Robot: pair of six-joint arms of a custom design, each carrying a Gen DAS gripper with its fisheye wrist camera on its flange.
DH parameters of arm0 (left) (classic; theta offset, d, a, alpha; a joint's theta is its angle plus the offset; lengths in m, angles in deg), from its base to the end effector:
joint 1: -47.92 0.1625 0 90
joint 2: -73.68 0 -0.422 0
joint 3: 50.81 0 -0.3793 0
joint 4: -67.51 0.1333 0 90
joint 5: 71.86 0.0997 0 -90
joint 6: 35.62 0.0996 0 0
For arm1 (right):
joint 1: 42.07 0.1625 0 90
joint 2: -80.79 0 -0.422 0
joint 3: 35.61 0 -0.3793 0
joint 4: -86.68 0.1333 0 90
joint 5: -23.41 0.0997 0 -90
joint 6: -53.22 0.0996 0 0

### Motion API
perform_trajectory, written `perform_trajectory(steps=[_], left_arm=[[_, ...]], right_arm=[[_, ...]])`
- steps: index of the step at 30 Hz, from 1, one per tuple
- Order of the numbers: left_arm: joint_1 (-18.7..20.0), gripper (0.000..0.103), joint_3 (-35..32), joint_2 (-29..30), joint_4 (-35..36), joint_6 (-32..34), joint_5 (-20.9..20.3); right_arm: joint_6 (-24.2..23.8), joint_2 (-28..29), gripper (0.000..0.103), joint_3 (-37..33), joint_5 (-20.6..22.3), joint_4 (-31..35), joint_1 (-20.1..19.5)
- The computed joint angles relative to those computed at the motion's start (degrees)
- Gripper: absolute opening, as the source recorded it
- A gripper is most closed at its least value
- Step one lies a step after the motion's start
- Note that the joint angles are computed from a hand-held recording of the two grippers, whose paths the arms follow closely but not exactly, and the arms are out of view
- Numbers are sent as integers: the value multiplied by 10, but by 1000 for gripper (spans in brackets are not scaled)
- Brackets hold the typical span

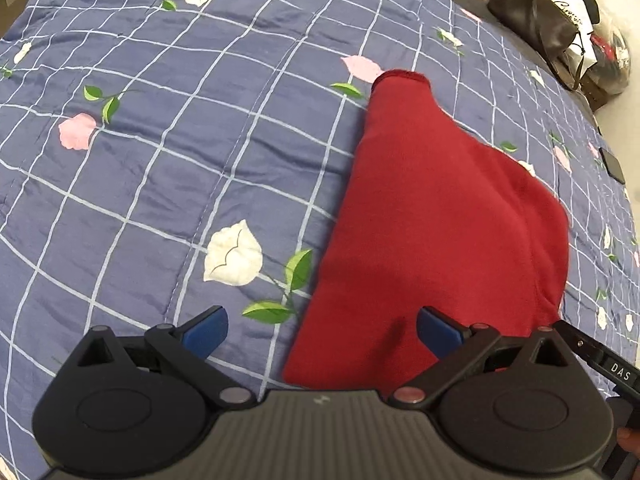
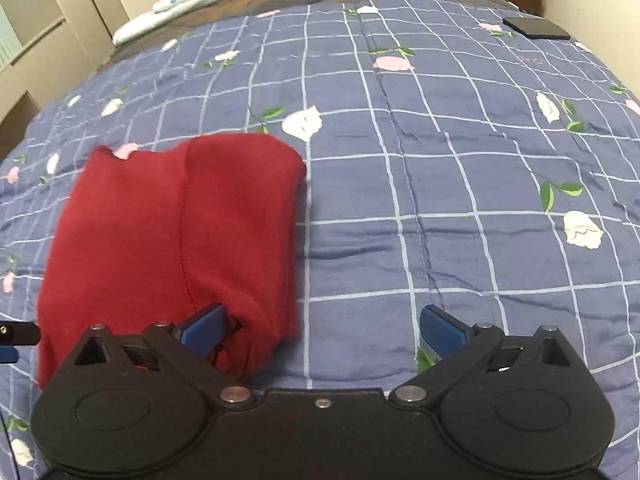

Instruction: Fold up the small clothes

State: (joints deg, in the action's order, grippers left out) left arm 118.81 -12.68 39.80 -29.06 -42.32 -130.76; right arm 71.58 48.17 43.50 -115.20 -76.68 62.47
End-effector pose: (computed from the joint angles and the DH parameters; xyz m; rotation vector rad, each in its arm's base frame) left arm -0.0977 -0.8463 0.2885 0.2678 2.5995 -0.2140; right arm 0.2413 -0.6970 0.1012 -0.3282 -2.3156 0.8301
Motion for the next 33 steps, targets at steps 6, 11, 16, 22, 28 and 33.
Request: perform_trajectory(steps=[6,11,16,22,28,33], left_arm=[[-3,102,-30,18,1,16,3],[-4,103,-63,40,-1,34,6],[-2,103,-107,67,11,52,11],[-2,103,-171,106,36,68,20],[0,103,-249,151,81,70,23],[3,103,-289,180,112,71,36]], right_arm=[[-4,-18,102,20,54,-35,-9],[3,-17,102,9,69,-35,-15],[-5,-9,102,-13,81,-29,-20],[-2,3,102,-41,89,1,-29],[19,9,102,-54,82,39,-35],[56,6,103,-47,97,68,-47]])
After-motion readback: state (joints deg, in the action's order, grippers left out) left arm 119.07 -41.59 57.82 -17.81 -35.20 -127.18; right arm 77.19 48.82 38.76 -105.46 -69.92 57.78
